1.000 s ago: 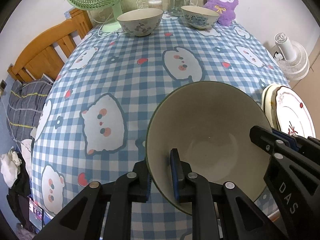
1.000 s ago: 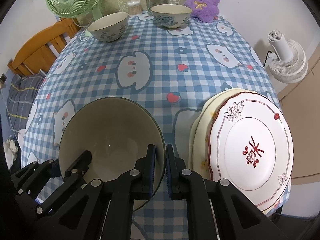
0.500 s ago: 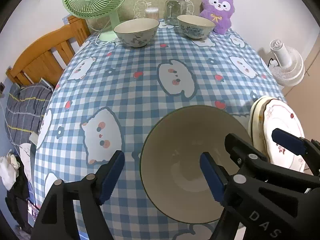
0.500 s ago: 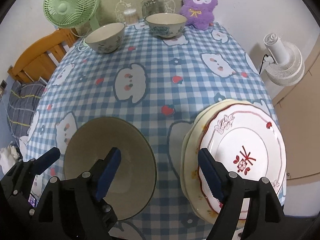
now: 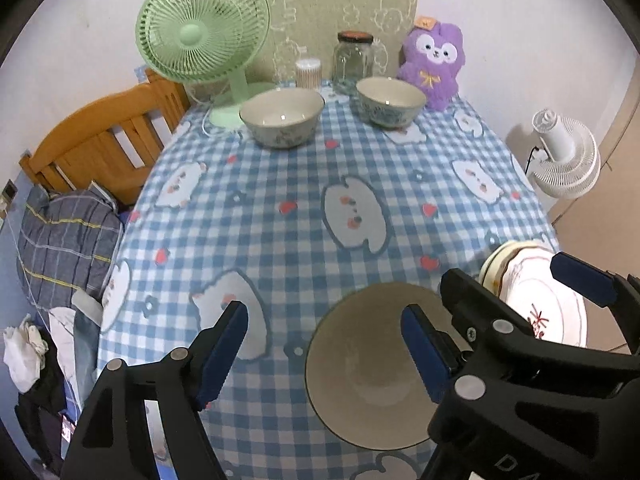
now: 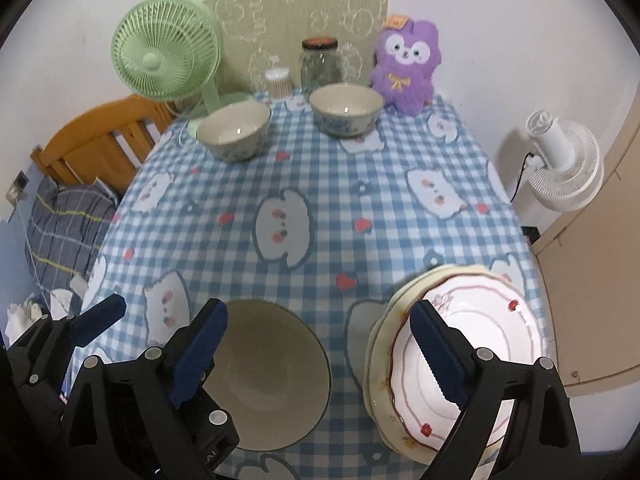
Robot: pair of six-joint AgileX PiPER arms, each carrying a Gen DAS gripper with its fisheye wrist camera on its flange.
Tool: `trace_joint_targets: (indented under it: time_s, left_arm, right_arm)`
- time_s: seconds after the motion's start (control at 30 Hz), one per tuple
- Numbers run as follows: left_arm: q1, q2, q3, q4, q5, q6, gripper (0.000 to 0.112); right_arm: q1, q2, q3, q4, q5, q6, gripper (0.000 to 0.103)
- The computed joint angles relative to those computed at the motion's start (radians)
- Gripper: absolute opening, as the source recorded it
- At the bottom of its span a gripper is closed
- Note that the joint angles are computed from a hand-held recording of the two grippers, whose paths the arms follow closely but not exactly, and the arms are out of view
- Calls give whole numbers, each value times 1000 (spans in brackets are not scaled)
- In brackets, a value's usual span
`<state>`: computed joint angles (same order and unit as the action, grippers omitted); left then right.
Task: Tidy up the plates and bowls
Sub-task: 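Move both grippers back toward the cream bowl near the green fan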
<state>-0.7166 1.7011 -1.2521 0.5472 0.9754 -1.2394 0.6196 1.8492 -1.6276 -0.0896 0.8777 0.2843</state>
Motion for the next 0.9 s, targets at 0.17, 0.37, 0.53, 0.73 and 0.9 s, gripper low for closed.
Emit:
trace_joint_targets:
  time_s: [0.17, 0.37, 0.53, 0.73, 0.9]
  left_arm:
    - [6, -16, -44, 28, 39, 34, 81]
    - [34, -37, -94, 35, 60, 77, 81]
    - [58, -42, -142, 41, 87, 127, 81]
    - [99, -51, -178, 46, 82, 175, 81]
    - [150, -55, -208, 25, 60, 257, 81]
  right_arm:
    - [7, 6, -74, -27, 40, 22, 94]
    - [9, 37, -195, -30, 101, 28, 94]
    - [28, 78, -312, -54, 153, 41, 95]
    - [51, 155, -488, -98, 237, 63, 94]
    - [70, 239, -667, -128, 305, 59, 94]
